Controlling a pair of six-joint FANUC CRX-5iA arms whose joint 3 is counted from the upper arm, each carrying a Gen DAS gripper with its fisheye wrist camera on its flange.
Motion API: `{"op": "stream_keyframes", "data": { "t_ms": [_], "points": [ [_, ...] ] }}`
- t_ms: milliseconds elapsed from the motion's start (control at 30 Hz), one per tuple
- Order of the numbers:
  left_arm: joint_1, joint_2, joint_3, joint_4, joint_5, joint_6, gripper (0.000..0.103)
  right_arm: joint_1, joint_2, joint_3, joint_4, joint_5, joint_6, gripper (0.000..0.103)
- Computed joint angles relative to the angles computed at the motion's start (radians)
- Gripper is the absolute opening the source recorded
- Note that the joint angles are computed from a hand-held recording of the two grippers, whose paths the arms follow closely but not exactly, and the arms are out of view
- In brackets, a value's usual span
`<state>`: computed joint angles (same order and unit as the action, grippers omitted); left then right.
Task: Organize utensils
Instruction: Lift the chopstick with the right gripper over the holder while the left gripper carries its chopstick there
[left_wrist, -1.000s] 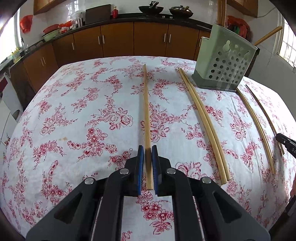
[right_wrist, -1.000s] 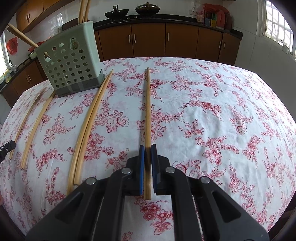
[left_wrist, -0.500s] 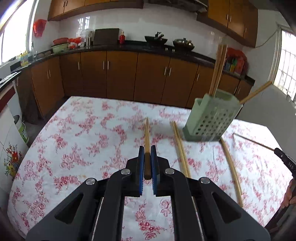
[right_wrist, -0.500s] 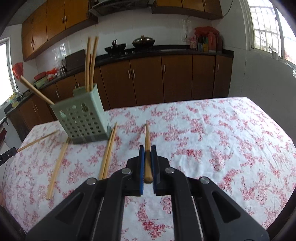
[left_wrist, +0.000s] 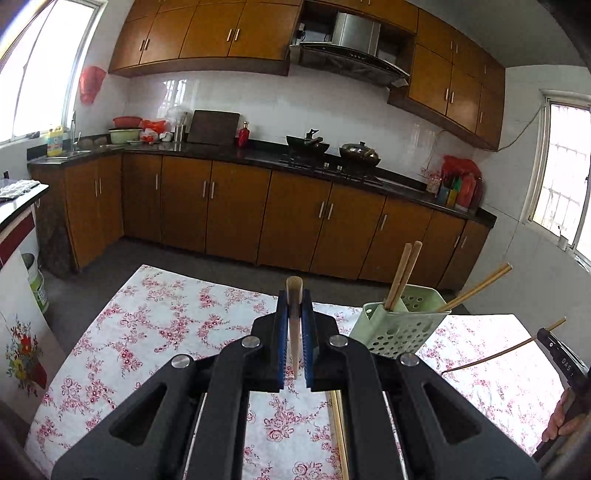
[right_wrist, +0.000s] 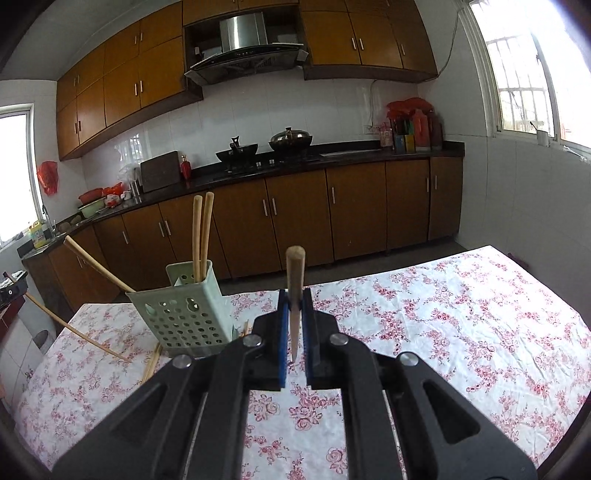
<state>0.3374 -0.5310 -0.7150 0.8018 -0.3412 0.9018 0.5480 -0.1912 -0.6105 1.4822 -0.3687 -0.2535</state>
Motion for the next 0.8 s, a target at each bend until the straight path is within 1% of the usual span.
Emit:
{"op": "stream_keyframes", "data": {
  "t_ms": [167, 333, 400, 533, 600, 667, 733, 767, 800],
  "points": [
    [-0.002, 0.009, 0.012, -0.016, 0.001, 0.022, 0.007, 0.002, 0.012, 0.011, 0.019, -0.006, -0.014, 0.008],
    [-0.019, -0.011, 0.014, 0.065, -0.021, -0.063, 0.007, 0.007, -0.007, 0.034, -0.013, 0.009, 0.034, 0.008],
    [-0.028, -0.022, 0.02, 0.107, -0.042, -0.096, 0.007, 0.008, -0.023, 0.045, -0.038, 0.028, 0.061, 0.008],
    [-0.048, -0.032, 0.04, 0.172, -0.085, -0.134, 0.007, 0.031, -0.065, 0.062, -0.164, 0.066, 0.172, 0.008],
    [-0.078, -0.04, 0.042, 0.2, -0.068, -0.151, 0.007, 0.041, -0.086, 0.07, -0.212, 0.09, 0.215, 0.008],
    [-0.127, -0.044, 0.046, 0.231, -0.016, -0.172, 0.007, 0.043, -0.103, 0.075, -0.23, 0.119, 0.233, 0.008],
    [-0.179, -0.036, 0.053, 0.257, 0.052, -0.193, 0.007, 0.033, -0.113, 0.078, -0.212, 0.155, 0.216, 0.008],
    [-0.21, -0.026, 0.06, 0.274, 0.093, -0.203, 0.007, 0.02, -0.113, 0.079, -0.175, 0.18, 0.182, 0.008],
    [-0.228, -0.019, 0.064, 0.291, 0.116, -0.211, 0.007, -0.001, -0.11, 0.081, -0.109, 0.205, 0.125, 0.008]
  ]
}}
